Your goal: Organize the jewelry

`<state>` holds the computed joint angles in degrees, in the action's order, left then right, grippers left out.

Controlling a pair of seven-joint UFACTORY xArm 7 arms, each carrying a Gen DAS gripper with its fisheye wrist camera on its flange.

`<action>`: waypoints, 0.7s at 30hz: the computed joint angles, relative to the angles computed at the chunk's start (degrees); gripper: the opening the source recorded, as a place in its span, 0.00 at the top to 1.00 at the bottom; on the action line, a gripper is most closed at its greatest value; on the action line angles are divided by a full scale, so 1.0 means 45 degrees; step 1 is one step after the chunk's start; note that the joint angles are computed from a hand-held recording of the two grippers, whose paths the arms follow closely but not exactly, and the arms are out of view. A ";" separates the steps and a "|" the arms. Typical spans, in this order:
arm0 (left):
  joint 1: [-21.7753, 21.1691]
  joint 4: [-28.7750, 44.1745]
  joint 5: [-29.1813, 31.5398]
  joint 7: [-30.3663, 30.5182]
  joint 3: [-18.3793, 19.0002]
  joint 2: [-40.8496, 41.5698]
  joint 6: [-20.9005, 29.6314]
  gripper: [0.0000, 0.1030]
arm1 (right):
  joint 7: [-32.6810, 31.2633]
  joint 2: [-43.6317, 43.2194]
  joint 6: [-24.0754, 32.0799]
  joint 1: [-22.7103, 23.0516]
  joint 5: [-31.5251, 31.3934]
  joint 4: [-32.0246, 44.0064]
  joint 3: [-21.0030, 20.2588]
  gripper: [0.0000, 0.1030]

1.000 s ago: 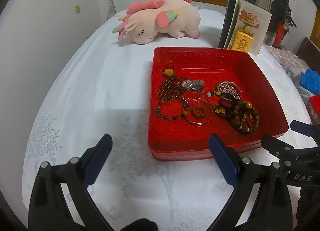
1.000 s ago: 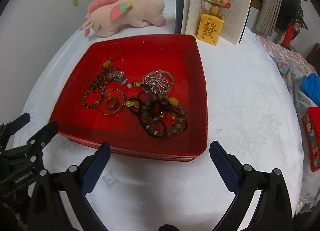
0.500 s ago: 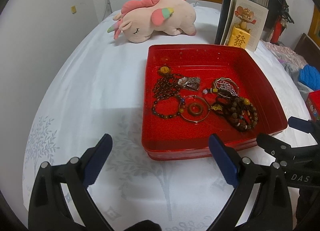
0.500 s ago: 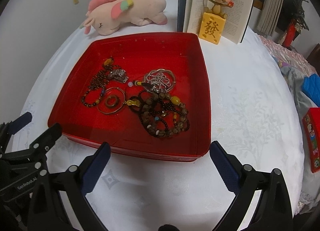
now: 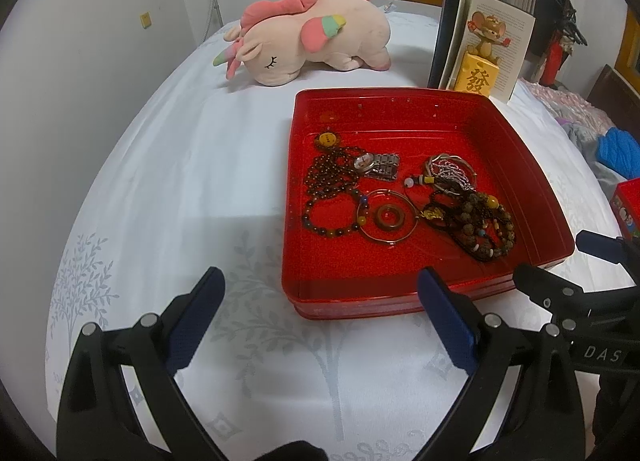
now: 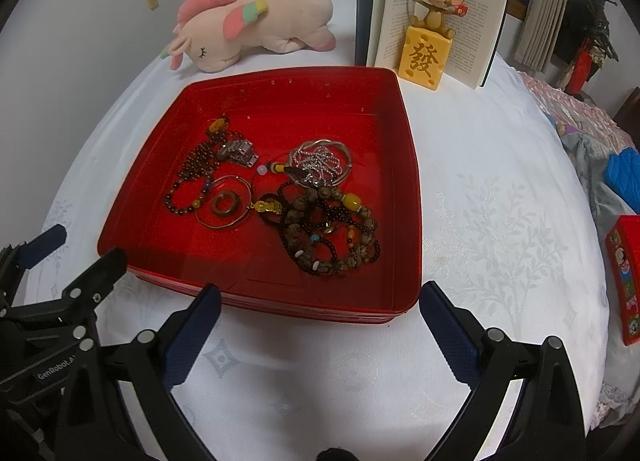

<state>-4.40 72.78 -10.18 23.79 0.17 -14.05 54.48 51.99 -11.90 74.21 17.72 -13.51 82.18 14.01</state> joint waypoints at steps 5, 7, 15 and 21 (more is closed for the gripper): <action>0.0005 -0.0030 0.0018 -0.0030 -0.0016 -0.0016 -0.0060 0.07 | 0.0002 0.0043 0.0044 -0.0004 -0.0045 0.0077 -0.0005 0.04; 0.0012 0.0012 0.0018 -0.0032 -0.0004 0.0016 -0.0050 0.07 | -0.0023 0.0031 0.0045 -0.0002 -0.0050 0.0064 -0.0015 0.04; 0.0043 0.0064 0.0082 -0.0089 -0.0014 0.0092 -0.0067 0.07 | 0.0044 0.0035 0.0086 -0.0004 -0.0119 0.0076 -0.0004 0.04; 0.0082 0.0106 0.0111 -0.0171 -0.0009 0.0151 -0.0113 0.07 | 0.0085 0.0004 0.0084 -0.0015 -0.0152 0.0046 0.0005 0.04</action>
